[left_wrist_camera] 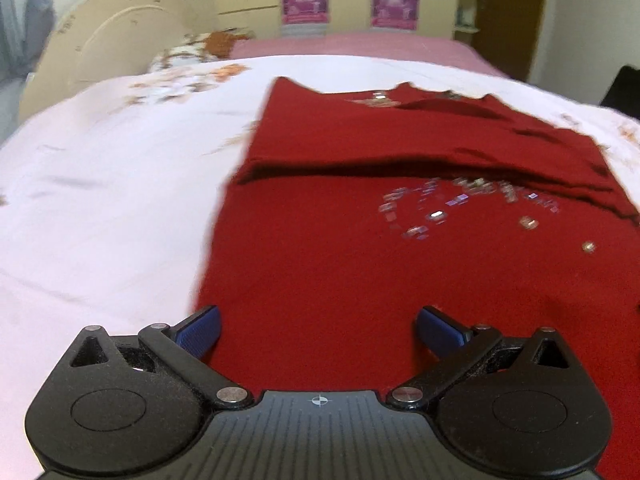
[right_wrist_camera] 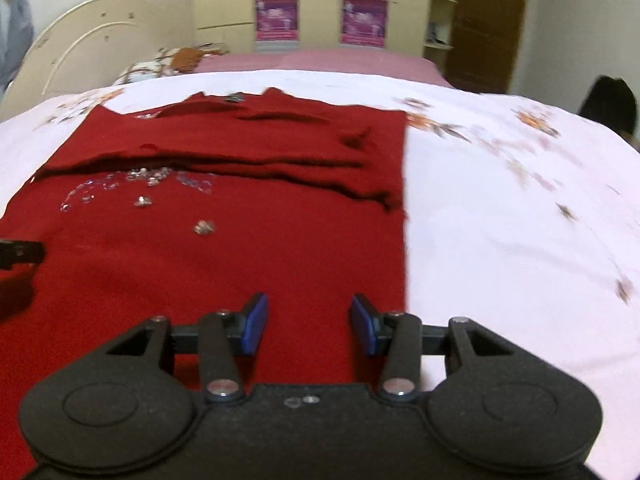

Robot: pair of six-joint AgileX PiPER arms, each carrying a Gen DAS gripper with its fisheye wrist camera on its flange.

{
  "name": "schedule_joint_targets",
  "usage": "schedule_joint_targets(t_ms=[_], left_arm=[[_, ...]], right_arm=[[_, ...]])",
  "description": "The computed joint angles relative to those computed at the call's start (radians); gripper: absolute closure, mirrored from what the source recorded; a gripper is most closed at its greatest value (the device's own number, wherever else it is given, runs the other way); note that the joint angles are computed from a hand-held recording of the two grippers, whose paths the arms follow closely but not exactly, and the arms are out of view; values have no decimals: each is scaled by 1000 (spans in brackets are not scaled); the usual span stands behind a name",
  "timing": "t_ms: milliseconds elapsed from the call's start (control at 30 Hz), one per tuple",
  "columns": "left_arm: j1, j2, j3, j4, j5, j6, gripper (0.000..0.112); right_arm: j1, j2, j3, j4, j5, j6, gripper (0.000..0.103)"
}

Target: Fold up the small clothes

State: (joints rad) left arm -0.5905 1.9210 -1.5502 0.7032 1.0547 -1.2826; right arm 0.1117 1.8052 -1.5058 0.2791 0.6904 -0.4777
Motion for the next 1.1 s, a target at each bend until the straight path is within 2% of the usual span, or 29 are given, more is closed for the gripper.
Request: schedule_joint_targets(t_ms=[100, 267, 433, 500, 533, 600, 767, 933, 1000, 1067, 1100], left_arm=[[-39, -78, 82, 36, -37, 3, 9], [-101, -152, 173, 54, -92, 18, 9], [-153, -165, 261, 50, -98, 23, 9], [-173, -201, 336, 97, -129, -55, 9], [-177, -213, 350, 94, -130, -61, 9], [-182, -243, 378, 88, -135, -59, 9], [-217, -318, 451, 84, -122, -64, 9], [-240, -453, 559, 39, -129, -133, 9], [-276, -515, 606, 40, -103, -202, 9], [-303, -558, 653, 32, -89, -236, 9], [-306, -576, 677, 11, -99, -240, 9]], right_arm=[[15, -78, 67, 74, 7, -4, 59], [144, -214, 211, 29, -22, 85, 57], [300, -293, 337, -140, -63, 235, 57], [319, -304, 369, -209, -71, 307, 56], [313, -326, 403, -219, -100, 317, 53], [304, -348, 419, -274, -100, 374, 50], [257, -403, 458, -389, -79, 488, 48], [206, -495, 520, -403, -43, 521, 47], [189, -529, 529, -381, -36, 515, 43], [181, -552, 533, -377, -36, 530, 31], [172, -558, 535, -379, -31, 535, 31]])
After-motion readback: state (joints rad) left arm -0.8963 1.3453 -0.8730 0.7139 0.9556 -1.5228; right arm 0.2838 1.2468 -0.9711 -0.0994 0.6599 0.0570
